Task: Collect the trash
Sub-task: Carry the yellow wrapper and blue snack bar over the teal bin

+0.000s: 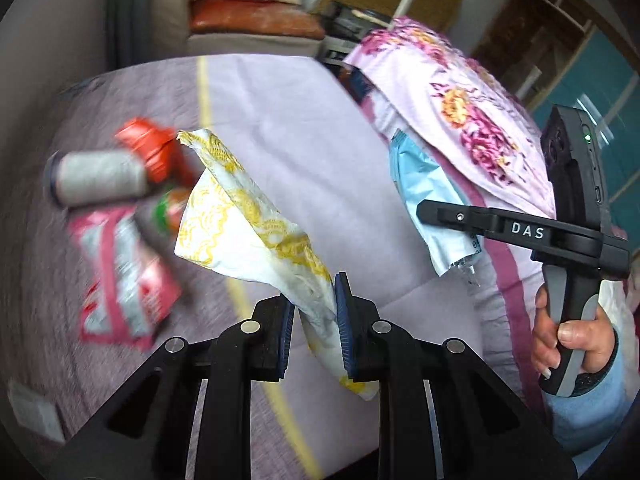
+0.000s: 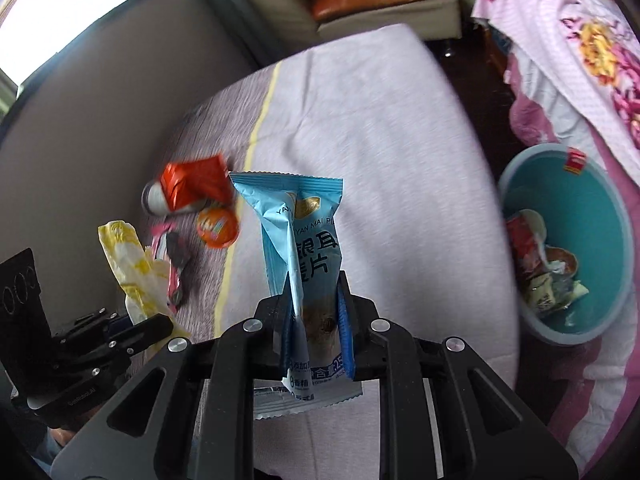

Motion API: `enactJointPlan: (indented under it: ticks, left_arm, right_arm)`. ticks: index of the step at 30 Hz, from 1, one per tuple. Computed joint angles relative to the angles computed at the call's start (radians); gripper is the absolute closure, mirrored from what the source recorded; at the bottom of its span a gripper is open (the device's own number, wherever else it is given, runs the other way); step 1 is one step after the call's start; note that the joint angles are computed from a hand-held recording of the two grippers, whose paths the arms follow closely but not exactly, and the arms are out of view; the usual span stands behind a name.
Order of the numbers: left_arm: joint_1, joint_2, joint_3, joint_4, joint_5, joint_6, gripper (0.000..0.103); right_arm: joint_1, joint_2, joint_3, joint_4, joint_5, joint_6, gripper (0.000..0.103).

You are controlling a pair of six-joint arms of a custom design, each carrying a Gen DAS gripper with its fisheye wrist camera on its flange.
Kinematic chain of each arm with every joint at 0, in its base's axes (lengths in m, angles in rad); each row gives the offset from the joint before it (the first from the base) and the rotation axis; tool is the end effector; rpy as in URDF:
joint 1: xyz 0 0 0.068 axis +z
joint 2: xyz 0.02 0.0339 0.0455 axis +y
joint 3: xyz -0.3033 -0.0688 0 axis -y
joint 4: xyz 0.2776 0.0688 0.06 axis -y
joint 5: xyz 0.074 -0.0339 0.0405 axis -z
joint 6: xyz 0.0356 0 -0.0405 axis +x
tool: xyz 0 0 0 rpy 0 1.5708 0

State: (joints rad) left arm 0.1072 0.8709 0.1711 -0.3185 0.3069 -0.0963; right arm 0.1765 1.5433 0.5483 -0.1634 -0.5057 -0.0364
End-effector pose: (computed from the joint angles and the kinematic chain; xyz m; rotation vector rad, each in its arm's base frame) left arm 0.1327 0.0035 0.1207 -0.1485 2.5600 -0.3923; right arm 0.2483 0.0618 0.1202 -0.4283 2.6466 0.7292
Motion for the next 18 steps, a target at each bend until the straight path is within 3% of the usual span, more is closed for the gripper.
enactJointPlan:
  ticks: [6,18]
  left_arm:
    - [-0.254,0.321,0.126,0.223,-0.079,-0.127,0.082]
    - [-0.538,0.779,0.438,0.357,-0.118,-0.234,0.082]
  right_arm:
    - [-0.191,-0.036,0.012,-0.016,-0.019,-0.048,0.085]
    - [-0.519,0.108,0.105,-0.019,-0.106,-0.147,0.085]
